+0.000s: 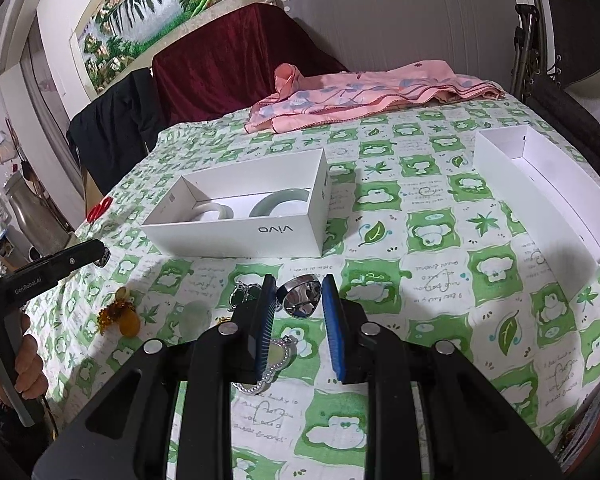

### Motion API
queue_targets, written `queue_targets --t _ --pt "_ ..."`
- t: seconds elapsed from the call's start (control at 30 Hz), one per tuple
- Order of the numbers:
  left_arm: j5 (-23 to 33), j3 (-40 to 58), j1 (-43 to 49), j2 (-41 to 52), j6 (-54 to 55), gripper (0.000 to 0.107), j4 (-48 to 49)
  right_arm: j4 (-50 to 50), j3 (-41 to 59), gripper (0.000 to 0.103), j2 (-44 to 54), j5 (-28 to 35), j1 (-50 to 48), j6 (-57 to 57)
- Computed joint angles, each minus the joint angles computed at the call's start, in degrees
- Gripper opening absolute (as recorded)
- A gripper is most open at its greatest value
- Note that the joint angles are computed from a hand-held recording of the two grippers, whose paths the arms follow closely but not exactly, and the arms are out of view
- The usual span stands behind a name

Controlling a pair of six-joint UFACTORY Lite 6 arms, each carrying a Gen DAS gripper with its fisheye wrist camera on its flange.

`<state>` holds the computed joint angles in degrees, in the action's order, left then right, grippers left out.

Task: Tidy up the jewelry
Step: 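Carry the silver ring into the vivo box and release it with the right tool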

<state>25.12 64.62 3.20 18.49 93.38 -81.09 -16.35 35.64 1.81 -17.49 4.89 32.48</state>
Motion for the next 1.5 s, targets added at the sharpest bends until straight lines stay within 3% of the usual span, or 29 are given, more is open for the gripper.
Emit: queue_targets --t 0.2,0.37,0.83,0.93,0.97,1.03,1.23,1.5 --pt "-0.9 4.5 -2.8 0.5 -4.8 0.025 3.7 -19.0 2.5 0.023 -1.0 -1.8 -3.4 18.7" --pt "-1.3 12.3 -5.5 4.8 -12.2 0.025 8.8 -26.5 9.8 0.023 2.0 0.5 -3.6 25.5" --pt "0.3 37.1 -9.9 25.7 -34.1 0.025 27.2 -54.1 35.7 0.023 23.9 4.2 -3.4 51.8" --pt "2.0 41.8 -9.8 29.7 -37.3 0.025 30.0 -54.6 37.9 0.024 26.2 5.3 -3.1 51.9" --pt "1.9 41.8 -9.7 29.9 -36.8 0.027 29.1 -55.0 38.3 0.033 26.8 5.4 -3.1 52.2" --pt "2.2 41.5 -9.3 29.7 -35.5 0.039 27.5 -51.1 37.9 0.041 27.1 4.7 -3.3 48.6" --pt "3.8 37.0 -6.8 26.3 -25.9 0.047 16.6 -43.3 34.2 0.041 24.9 1.1 -5.2 41.6" --pt "2.4 36.3 -4.8 26.6 -27.1 0.053 16.1 -38.5 32.1 0.041 24.3 0.3 -6.5 37.7"
